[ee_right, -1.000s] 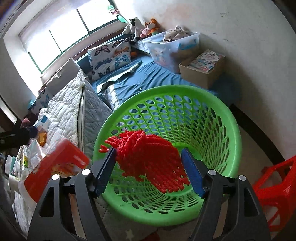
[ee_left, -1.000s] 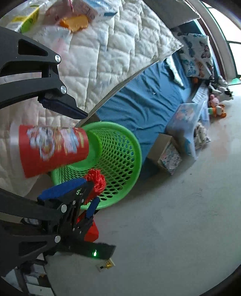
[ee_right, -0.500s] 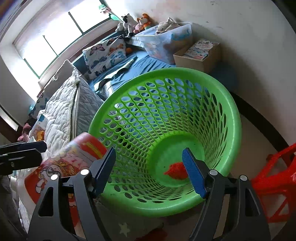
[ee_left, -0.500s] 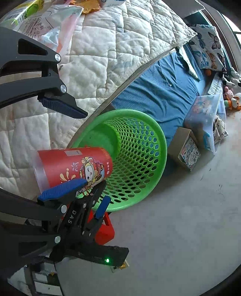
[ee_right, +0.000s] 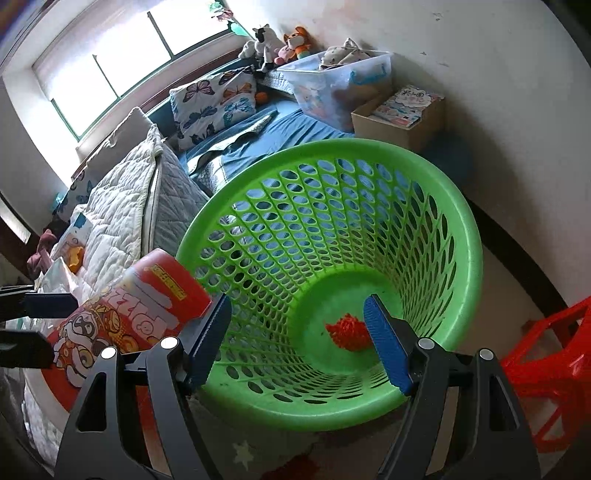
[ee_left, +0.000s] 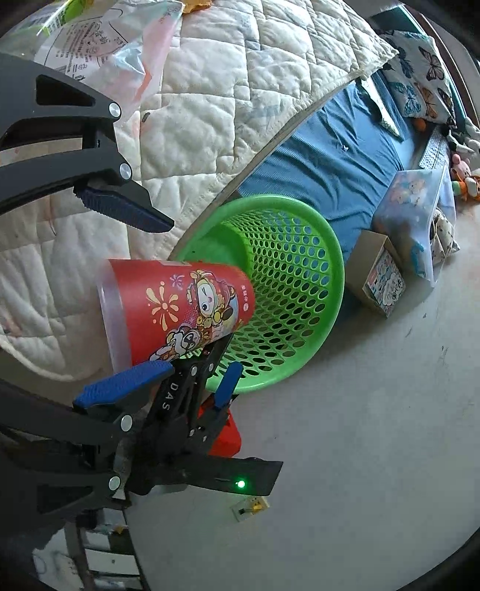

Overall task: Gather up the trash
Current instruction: 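Carry the red paper cup with the left gripper and drop it into the green basket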

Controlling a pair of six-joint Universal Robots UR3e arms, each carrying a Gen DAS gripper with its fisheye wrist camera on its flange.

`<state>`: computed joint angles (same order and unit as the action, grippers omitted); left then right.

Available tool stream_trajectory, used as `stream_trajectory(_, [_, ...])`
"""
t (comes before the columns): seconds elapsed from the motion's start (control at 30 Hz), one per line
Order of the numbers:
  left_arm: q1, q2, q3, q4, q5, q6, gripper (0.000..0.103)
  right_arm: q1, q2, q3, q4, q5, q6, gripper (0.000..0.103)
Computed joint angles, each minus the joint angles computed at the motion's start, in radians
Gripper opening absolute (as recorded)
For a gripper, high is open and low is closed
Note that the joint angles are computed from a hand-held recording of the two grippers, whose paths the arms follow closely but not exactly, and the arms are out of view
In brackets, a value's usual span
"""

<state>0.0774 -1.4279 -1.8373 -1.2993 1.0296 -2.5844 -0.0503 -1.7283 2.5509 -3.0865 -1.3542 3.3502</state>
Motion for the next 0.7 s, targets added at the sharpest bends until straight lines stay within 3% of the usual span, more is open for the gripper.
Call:
stream_trajectory(0.07, [-0.001,-0.014,0.026,-0.055,-0.005,0.025,0.069,0.006,0.007,-0.009,0.003,0.0,-0.003,0.074])
stream_trajectory(0.3, [-0.062,-0.095,0.084,-0.045,0.029,-0.016,0.075,0.043,0.018,-0.032,0.005,-0.041,-0.014,0.074])
stream_trajectory(0.4, [-0.057,-0.106,0.077,-0.052,0.023,-0.016,0.07,0.043,0.015,-0.03,0.001,-0.054,-0.011,0.074])
stream_trajectory(0.7, [-0.013,-0.103,0.061,-0.055,-0.031,-0.003,0.068,-0.035,-0.08,0.018,0.041,-0.028,-0.024,0.074])
